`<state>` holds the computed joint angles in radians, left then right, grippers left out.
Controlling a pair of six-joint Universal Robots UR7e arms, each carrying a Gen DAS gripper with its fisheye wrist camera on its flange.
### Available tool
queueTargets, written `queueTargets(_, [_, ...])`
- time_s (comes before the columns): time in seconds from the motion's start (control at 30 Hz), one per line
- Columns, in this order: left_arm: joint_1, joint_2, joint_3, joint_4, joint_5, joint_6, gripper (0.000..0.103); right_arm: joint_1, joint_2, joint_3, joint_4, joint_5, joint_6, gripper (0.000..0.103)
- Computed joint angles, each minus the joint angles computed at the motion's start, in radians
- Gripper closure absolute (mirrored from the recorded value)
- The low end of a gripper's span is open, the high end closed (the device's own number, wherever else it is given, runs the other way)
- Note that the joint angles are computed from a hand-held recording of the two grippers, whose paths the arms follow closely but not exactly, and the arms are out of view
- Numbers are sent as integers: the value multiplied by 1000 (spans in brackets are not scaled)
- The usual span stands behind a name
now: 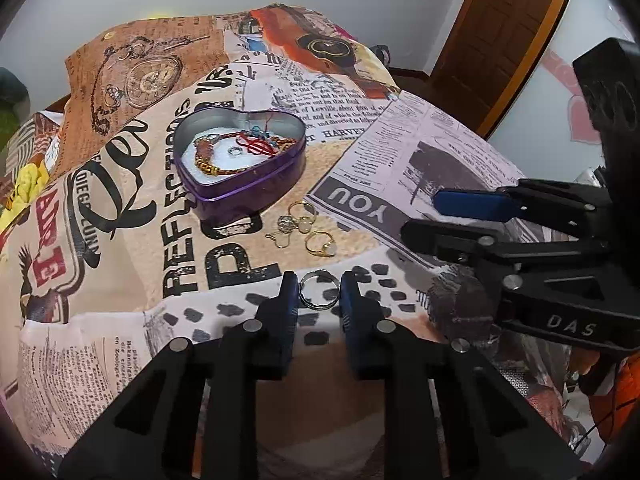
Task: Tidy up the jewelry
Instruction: 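Close the right gripper on a small gold ring beside the tin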
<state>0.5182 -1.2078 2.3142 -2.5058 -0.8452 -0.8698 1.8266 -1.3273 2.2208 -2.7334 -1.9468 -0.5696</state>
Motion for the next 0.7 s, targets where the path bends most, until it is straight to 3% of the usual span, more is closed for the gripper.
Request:
queueTargets(0.33, [-2, -89, 48, 55, 79, -71, 82, 19, 87, -50, 67, 19, -4, 66])
queueTargets(0.6, [10, -105, 68, 27, 76, -73, 83, 40, 138, -53, 31, -10, -53, 67])
queueTargets(0.67, [11, -104, 67, 27, 77, -72, 83, 35, 133, -51, 39, 4, -62, 86])
queueTargets(0.7, [11, -104, 66, 28, 78, -73, 83, 38, 134, -51, 42, 4, -60, 87])
